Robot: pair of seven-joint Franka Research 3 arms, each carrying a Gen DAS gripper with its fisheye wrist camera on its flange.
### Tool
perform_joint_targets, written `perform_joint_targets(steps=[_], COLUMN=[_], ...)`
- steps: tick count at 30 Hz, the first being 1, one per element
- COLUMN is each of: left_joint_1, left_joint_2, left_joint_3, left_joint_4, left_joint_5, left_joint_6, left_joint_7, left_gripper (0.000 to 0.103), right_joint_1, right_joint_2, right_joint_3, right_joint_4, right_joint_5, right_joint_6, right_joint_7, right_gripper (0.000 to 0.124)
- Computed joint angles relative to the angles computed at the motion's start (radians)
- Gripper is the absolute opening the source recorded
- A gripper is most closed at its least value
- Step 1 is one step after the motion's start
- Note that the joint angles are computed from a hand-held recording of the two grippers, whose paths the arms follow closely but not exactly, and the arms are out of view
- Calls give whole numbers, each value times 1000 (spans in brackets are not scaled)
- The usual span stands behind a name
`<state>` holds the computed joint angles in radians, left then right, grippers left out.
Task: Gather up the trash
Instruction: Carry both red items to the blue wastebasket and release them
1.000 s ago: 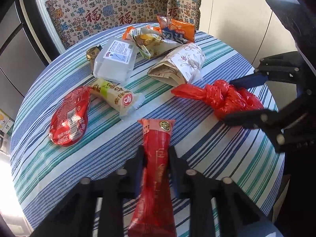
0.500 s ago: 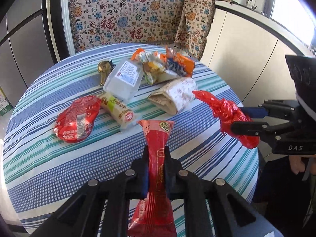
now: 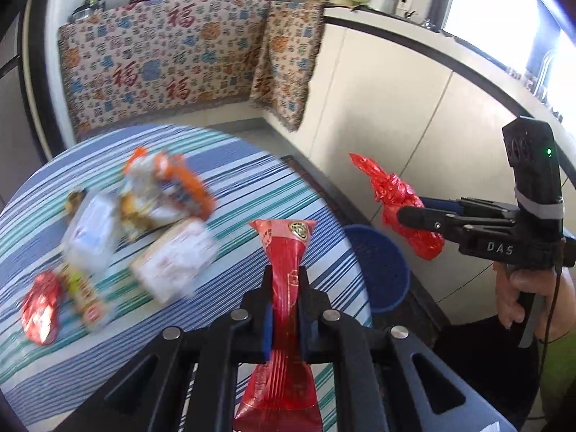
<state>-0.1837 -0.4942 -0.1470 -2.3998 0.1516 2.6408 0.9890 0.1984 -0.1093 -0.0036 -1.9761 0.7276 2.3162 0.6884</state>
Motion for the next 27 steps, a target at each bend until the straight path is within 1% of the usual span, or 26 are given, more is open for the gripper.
perform_joint_targets(steps=[6,10,13,15,20,27], left_joint_1=[-13,-5,-20,-32,-62,-86], left_joint_2=[198,337,434,485,613,737], left_joint_3=[-33,-76,-85,-85,-85,-79], left_joint_4=[189,318,397,435,529,619], left_joint_5=[9,76,100,99,130,119], left_joint_6=[52,77,87,90,87,83], left_joint_7=[3,-55,-72,-65,-61,-74], left_gripper=[10,10,10,10,10,10], right_joint_1=[-47,-79,-108,-129,-172,-202], right_joint_2=[60,107,149,172,245,293], right_joint_3=[-23,-30,-36,-37,-35,-30], right_joint_4=[79,108,125,123,179,232], right_joint_5=[-39,-71,-64,-36,-47,-100], right_joint_6=[67,133,149,158,86,42], right_joint_7=[42,71,80,63,105,171], right_gripper=[43,43,43,43,43,44])
